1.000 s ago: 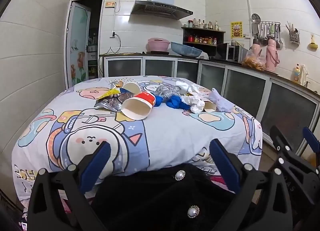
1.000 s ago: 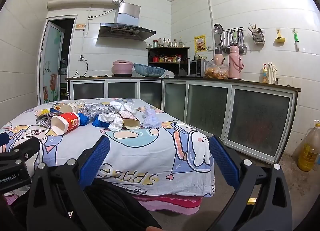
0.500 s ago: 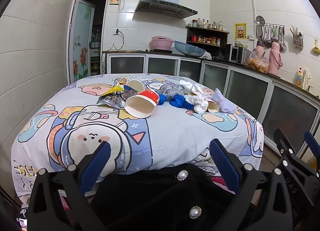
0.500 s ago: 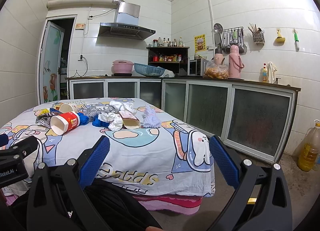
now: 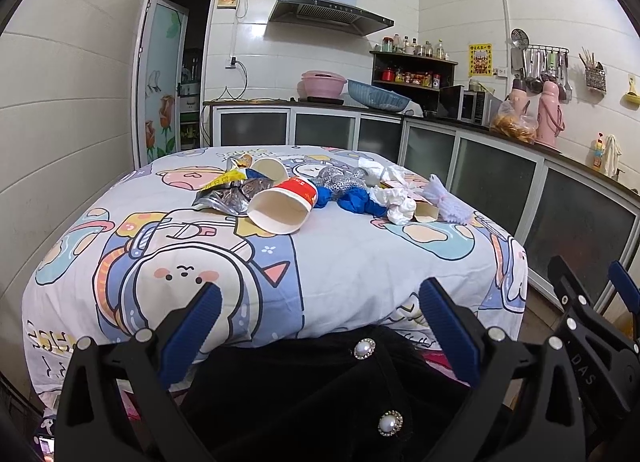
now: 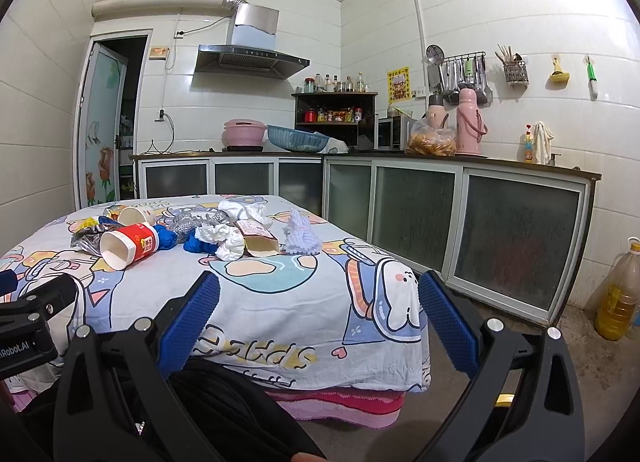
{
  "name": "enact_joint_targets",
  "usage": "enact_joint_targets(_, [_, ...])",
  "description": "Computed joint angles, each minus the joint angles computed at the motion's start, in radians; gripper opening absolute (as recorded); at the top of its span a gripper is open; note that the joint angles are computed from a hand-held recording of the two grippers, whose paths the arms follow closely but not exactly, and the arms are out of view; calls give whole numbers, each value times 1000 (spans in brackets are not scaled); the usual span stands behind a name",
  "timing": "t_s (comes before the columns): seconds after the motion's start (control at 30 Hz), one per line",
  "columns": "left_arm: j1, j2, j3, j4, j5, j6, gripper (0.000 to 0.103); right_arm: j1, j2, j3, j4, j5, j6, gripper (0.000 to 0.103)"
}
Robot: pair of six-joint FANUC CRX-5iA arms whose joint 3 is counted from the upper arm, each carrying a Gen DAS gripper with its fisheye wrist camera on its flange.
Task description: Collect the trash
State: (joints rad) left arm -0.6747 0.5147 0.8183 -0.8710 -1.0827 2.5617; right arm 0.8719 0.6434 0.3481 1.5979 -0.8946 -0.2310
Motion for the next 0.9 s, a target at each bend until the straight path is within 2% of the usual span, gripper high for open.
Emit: enact_joint_targets(0.9, [1,16,21,18,-11,-12,95,0,-2,-2,-5,-1,-3,95])
